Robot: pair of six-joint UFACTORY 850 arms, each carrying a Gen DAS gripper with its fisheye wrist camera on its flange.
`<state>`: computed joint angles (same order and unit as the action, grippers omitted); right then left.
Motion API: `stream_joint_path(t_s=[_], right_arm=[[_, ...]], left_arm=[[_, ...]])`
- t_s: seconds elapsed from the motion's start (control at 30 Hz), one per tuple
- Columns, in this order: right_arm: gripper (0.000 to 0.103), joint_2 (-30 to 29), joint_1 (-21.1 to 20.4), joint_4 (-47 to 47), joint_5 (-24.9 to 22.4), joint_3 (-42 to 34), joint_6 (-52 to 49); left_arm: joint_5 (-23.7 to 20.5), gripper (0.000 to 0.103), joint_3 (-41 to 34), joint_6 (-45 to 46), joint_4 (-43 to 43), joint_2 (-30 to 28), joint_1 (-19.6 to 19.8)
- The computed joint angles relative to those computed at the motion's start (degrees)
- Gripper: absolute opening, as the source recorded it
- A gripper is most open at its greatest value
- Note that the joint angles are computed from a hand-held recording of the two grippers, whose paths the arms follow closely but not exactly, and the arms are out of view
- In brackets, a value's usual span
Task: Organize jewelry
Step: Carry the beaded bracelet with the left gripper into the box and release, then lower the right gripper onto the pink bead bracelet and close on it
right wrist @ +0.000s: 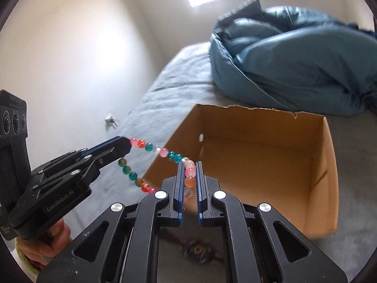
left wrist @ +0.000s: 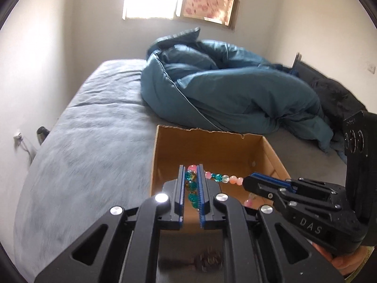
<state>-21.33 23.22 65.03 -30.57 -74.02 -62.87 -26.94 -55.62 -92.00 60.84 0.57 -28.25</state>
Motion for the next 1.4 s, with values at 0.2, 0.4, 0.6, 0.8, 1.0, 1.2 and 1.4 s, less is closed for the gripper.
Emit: stream_joint_path(t_s=[0.2, 0.4, 0.6, 0.8, 1.0, 1.2, 1.4], right_arm=[[0.008, -16.1, 0.0, -21.8, -8.0, -20.1, 28.2], [0.008, -29.6, -0.2, -29.1, -20.2, -36.7, 42.7], [0.008, -37.0, -0.1, -28.7, -26.4, -45.9, 48.0], [0.016, -30.2, -1.5, -25.0, -22.1, -36.4, 44.1], [0.031, -19.6, -2.7, -21.1, -15.7, -24.6, 36.4], [0.038, -2.5, -5.7, -9.5, -6.5, -5.6, 19.2], [0.049, 17.6, -9.5, 11.9, 4.2, 17.3, -12.6]], left_arm=[[-2.2, 0.008, -17.0, 33.3, -27.7, -17.5, 7.8], [-11.0, 0.009, -28.3, 48.4, -41.4, -29.3, 11.2], [-14.8, 0.009, -31.5, 47.1, -39.3, -32.7, 11.2], [-12.7, 0.017, -29.3, 44.3, -38.4, -30.6, 10.7], [-8.5, 0.030, -21.6, 35.3, -30.5, -22.5, 8.5], [-5.4, 0.040, -8.8, 17.1, -14.6, -8.5, 3.6], [-11.0, 0.047, 5.4, -4.7, 4.4, 5.0, -4.8]])
